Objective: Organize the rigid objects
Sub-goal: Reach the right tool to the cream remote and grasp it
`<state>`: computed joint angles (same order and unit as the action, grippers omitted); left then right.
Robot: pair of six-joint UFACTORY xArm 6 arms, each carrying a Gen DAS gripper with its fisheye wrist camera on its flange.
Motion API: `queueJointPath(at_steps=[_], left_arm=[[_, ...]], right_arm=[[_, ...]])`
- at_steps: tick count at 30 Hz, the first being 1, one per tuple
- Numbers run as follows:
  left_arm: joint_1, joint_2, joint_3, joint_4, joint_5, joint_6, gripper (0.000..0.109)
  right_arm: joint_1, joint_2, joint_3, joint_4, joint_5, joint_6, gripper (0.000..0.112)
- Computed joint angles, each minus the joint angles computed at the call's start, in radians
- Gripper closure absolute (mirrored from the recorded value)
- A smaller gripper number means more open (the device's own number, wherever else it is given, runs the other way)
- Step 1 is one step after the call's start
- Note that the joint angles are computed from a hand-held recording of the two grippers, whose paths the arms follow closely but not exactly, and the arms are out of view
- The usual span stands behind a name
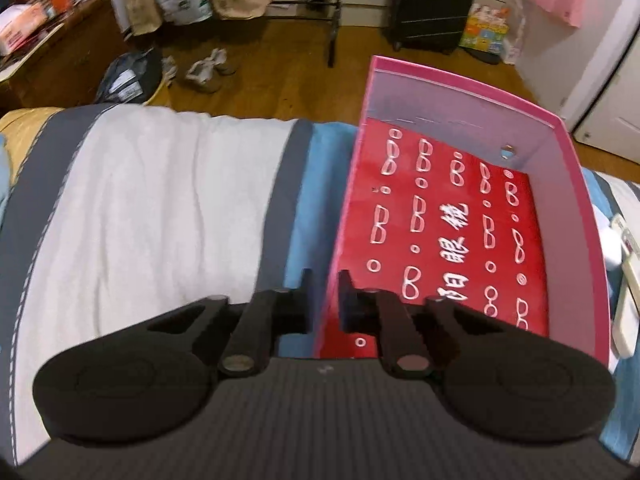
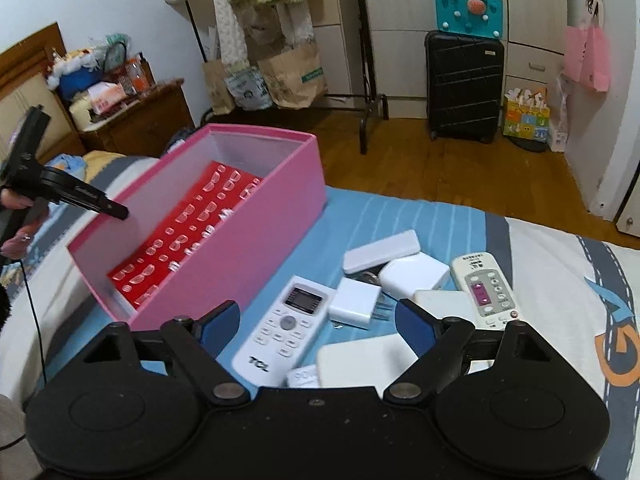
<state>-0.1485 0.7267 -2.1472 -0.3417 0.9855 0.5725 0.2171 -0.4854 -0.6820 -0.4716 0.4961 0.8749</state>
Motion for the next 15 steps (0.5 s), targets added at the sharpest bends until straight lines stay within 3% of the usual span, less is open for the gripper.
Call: queueJointPath(at_steps=[4,11,15], left_arm=[[-0.006,-0.058,0.113,-0.035,-0.095,0.056,0.101],[0.019,-0.074,0.135,-0.124,-0.070,0.078,0.105],[0.014,-0.127,0.212,-0.138,-0.101,0.103,0.105]], right_arm=[[-0.010,0.018,-0.007,-0.004,0.016,-0.003,0.029],[-0.027,0.026,0.005,-0.018,0.033,0.015,0.033],[-0.030,0.015,0.014,-0.074,0.059,0.055,0.034]])
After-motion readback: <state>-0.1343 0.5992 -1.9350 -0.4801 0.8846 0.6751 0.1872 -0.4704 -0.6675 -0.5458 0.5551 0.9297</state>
